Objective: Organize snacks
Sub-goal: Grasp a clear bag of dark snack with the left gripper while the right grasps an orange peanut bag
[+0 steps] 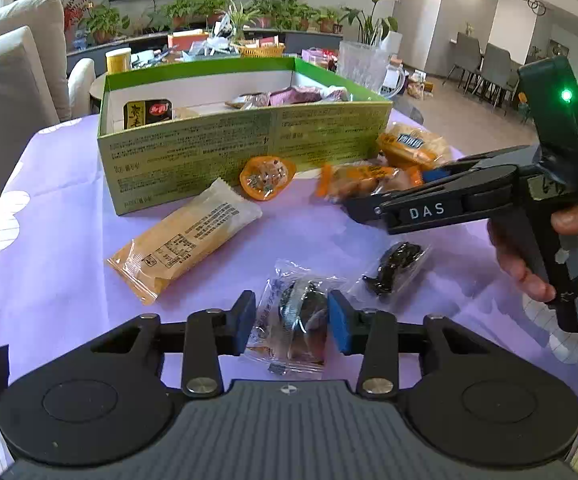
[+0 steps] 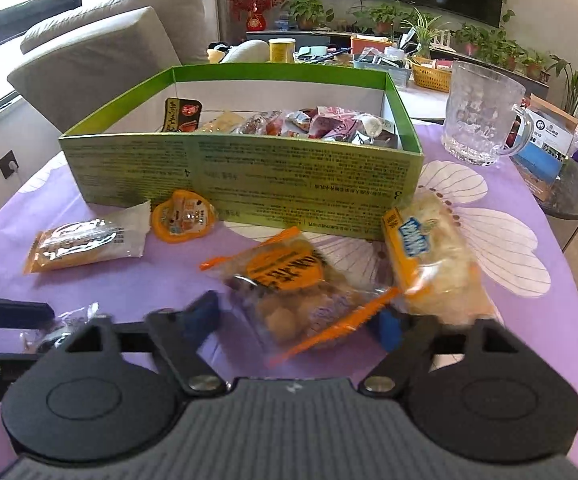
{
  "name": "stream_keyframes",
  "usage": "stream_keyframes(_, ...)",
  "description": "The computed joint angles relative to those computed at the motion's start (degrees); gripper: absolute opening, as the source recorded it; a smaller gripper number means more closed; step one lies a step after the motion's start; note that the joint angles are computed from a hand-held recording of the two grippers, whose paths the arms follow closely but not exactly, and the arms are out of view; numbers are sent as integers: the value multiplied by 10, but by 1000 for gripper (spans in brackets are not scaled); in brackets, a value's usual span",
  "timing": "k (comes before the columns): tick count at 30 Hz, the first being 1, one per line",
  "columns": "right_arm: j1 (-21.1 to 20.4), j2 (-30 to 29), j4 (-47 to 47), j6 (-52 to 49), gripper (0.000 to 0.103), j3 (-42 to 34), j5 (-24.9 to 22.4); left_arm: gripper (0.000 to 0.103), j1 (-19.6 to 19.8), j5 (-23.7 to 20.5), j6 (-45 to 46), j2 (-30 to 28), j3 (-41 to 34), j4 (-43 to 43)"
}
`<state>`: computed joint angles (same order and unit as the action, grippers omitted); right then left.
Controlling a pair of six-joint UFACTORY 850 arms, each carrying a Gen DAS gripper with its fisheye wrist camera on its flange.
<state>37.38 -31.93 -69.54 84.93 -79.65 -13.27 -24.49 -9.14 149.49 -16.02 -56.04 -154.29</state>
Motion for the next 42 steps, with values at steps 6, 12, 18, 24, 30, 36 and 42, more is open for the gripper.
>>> stream_keyframes(6,-2,27,21,-14,46,24,31,29,2,-16,49,17,9,-68)
stream_keyframes(12,5,46,-87,84,44,39,40,28,4,-40,83,41,26,-122)
stream_keyframes(18,7,40,-60,40,55,29,30,28,8,-38,102,44,25,-156)
stream_keyframes(24,20,34,-20,-87,89,25,-17,28,12,-29,114,41,22,-174)
stream_keyframes(30,10,34,-56,-73,94,23,-27,28,15,-28,75,31,14,-140)
stream_keyframes(36,7,-11,125,-174,100,-35,-32,28,19,-24,79,32,15,-144)
stream_keyframes(42,22,-41,69,-75,103,-62,-53,28,29,-20,24,19,0,-102)
